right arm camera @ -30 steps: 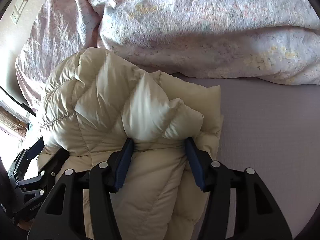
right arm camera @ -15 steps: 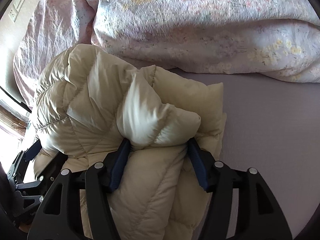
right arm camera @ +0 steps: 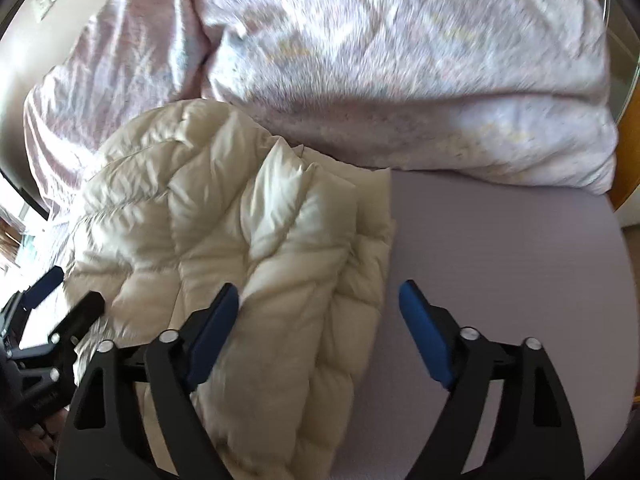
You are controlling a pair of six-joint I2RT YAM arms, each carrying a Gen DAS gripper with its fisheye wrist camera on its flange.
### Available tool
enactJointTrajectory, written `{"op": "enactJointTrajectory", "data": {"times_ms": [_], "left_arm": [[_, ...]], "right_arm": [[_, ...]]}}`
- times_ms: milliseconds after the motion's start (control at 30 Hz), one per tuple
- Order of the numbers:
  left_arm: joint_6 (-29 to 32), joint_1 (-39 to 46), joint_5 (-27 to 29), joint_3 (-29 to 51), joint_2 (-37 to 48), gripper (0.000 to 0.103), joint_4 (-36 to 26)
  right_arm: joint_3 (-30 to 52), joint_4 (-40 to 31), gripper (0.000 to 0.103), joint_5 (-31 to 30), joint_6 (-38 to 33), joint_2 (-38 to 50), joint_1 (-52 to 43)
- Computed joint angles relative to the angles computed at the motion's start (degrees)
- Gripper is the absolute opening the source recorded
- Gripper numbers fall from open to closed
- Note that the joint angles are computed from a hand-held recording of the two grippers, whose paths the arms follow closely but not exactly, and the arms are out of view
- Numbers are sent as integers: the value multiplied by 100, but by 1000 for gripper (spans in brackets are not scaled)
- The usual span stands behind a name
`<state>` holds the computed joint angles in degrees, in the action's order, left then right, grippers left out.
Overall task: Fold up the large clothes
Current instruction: 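Open both tools and lift them away from the folded jacket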
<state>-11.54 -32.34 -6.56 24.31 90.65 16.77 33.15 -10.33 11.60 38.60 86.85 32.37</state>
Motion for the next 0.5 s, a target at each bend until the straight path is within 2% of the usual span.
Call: {"op": "enactJointTrajectory", "data": {"times_ms": [67,233,333,500], "left_arm": [[-67,-39,-46,-277,-528,97,-206],[-119,38,4,-805,-2027,97,-1070],[-192,-36,-13,-1107,-3007,97,-1736],[-353,-173,-66,-1453,-4862,98,-3291]], "right_arm": [[-56,-371,95,269,163,-398,280],[-330,-1348,98,747,954,-1527,1184],[-467,-1778,98,951,1440,-1922,1717],[-600,-2386,98,1138,2652,-2226,2899]]}}
